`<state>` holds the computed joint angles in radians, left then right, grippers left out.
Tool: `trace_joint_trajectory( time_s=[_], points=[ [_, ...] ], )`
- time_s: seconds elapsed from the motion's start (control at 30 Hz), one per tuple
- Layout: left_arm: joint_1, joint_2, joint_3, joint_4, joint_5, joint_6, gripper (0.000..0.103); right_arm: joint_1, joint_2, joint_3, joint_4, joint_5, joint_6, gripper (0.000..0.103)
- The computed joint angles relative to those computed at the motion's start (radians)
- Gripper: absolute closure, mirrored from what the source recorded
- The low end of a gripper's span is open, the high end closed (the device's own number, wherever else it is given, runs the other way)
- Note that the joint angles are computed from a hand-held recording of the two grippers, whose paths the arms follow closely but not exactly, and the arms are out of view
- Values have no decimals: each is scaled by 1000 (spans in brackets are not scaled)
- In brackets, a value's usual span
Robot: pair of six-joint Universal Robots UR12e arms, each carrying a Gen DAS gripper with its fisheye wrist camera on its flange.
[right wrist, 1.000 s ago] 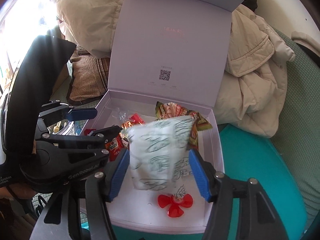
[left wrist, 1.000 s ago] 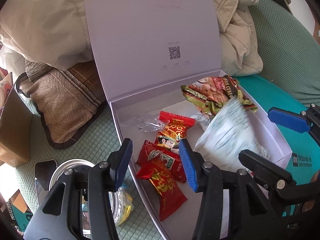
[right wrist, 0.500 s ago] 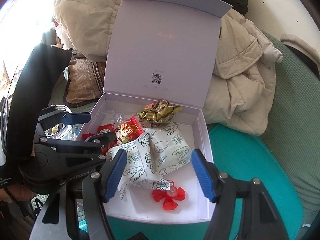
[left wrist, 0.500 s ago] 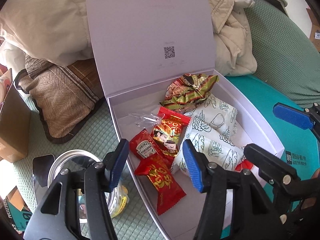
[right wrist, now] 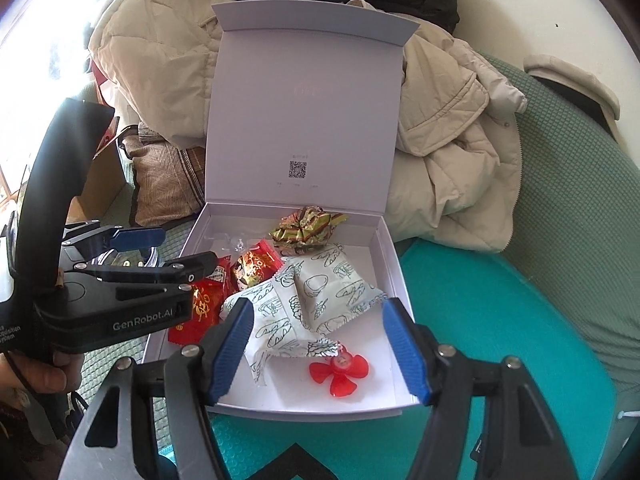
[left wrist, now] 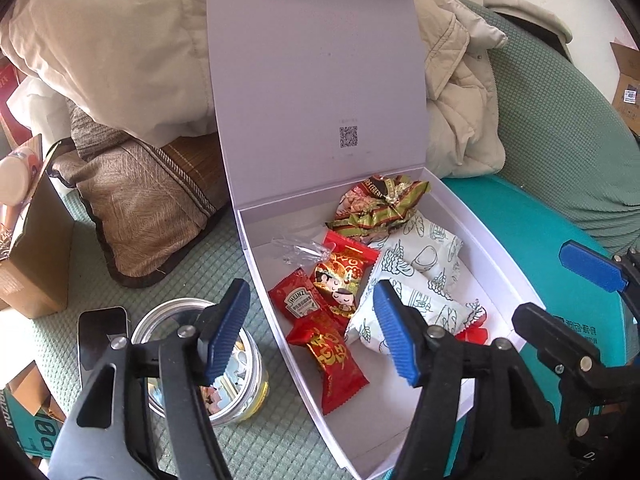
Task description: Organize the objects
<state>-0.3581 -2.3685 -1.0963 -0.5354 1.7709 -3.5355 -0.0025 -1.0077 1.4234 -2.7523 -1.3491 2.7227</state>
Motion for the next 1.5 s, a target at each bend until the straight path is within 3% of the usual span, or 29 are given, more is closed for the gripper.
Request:
trace_joint_trajectory(
  time_s=[0.17,0.23,0.3,0.53,0.97,1.5],
  points=[
    [-6,20,-23,68,42,18,18,-6,-10,5,-18,6,72,30],
    [-8,29,-33,90,53,26,15,-10,-15,9,-30,10,105,21],
    [-9,40,-42,98,52,35,12,-13,-23,17,-50,11,129,19],
    [-15,84,-77,87,58,31,12,-18,-63,53,-84,-19,182,9],
    [-42,164,-154,102,107,27,12,-16,-170,162,-114,-72,201,8],
    [-70,234,-265,152,119,106,11,-15,-255,273,-144,-87,213,8]
  ],
)
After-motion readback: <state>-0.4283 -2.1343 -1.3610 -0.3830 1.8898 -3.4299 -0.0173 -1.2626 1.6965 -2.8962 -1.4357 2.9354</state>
